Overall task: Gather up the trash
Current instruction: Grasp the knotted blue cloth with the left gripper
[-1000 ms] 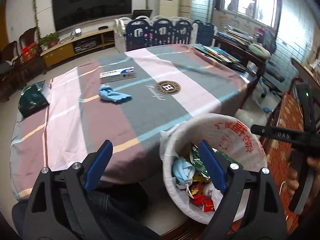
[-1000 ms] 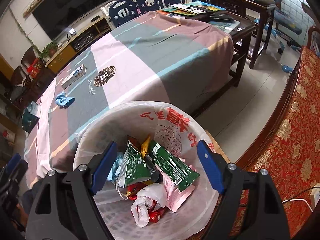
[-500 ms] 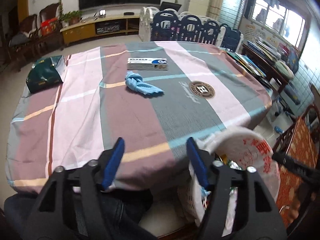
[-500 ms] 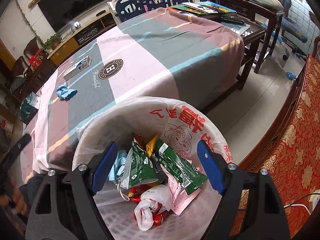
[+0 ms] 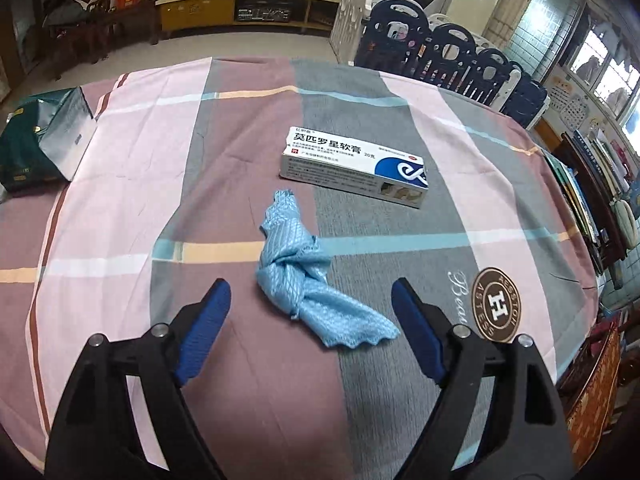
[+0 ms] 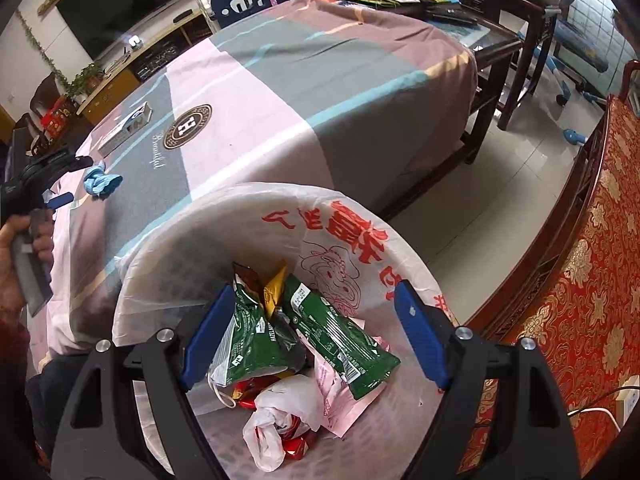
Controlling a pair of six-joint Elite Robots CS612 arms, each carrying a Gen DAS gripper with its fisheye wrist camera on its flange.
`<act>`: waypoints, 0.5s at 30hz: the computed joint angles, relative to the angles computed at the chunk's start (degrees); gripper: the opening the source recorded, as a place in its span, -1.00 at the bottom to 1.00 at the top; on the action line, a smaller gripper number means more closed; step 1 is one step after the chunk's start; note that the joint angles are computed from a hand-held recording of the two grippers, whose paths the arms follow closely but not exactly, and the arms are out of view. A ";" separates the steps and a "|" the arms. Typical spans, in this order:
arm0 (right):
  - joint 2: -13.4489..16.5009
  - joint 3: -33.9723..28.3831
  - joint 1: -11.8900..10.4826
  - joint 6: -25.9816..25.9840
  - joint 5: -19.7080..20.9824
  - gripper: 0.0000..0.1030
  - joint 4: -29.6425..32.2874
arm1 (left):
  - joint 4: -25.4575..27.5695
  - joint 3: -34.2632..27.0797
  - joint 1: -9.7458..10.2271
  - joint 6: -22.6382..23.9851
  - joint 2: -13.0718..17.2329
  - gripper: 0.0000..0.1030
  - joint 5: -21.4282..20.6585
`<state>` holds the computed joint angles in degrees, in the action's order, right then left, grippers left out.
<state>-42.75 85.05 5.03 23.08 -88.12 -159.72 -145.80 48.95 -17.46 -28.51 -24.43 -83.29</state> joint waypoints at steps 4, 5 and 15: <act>0.36 -0.61 -0.14 -0.14 -0.15 0.56 0.49 | 5.17 -3.96 -0.36 2.52 2.23 -0.08 2.89; 0.49 -0.84 -0.18 -0.14 -0.13 0.56 0.49 | 5.79 -4.12 -0.50 2.81 2.33 -0.34 4.50; 5.99 -12.18 0.98 -5.65 3.00 0.56 1.02 | -19.36 19.72 0.66 -0.61 -8.94 -0.63 2.86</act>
<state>-36.75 72.87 6.02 17.43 -85.13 -158.69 -165.16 68.67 -16.80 -29.12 -33.36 -80.43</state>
